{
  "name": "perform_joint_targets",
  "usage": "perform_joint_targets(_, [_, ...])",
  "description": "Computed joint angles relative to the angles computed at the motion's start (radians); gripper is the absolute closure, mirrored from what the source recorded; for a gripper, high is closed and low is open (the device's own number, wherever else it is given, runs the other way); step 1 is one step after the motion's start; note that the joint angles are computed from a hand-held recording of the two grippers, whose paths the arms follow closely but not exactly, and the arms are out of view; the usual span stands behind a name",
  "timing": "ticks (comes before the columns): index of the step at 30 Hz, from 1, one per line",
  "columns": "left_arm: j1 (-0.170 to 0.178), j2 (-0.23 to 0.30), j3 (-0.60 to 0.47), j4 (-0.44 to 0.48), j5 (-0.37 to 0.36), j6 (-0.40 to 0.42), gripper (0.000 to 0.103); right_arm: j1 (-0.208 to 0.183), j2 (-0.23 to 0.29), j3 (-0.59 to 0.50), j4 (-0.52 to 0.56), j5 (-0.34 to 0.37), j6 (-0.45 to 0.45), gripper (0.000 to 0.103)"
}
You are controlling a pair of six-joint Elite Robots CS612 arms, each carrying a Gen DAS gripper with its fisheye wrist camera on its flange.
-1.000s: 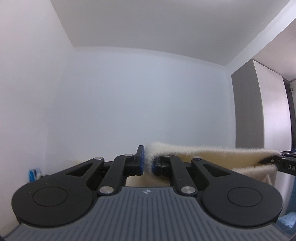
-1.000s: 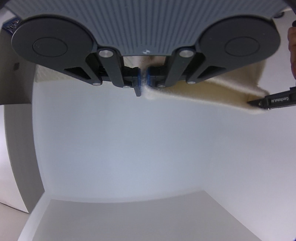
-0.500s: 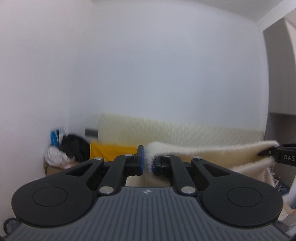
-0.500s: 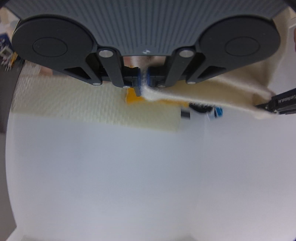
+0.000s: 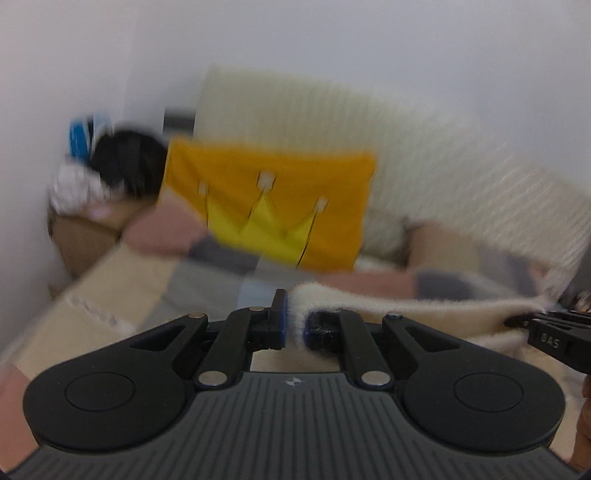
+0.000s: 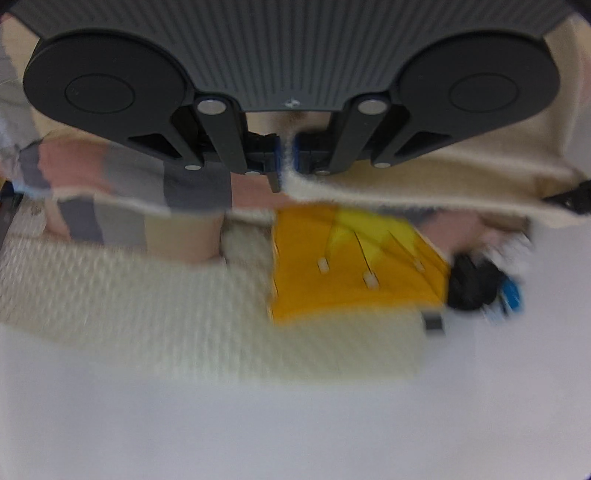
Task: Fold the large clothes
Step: 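Lay the sweater down on the bed and open both tools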
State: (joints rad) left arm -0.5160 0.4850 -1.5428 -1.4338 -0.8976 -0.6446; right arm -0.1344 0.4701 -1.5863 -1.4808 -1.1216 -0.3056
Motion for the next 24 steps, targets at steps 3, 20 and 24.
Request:
perform_joint_targets(3, [0.062, 0.044, 0.074, -0.077, -0.087, -0.015, 0.093, 0.033, 0.020, 0.075, -0.023, -0.054, -0.031, 0.094])
perform_joint_targets(20, [0.204, 0.060, 0.293, -0.092, -0.445, 0.058, 0.091, 0.091, 0.064, 0.262, 0.004, -0.170, -0.072, 0.093])
perform_joint_targets(24, [0.209, 0.043, 0.295, -0.048, -0.481, 0.095, 0.082, 0.088, 0.054, 0.266, 0.026, -0.146, -0.062, 0.092])
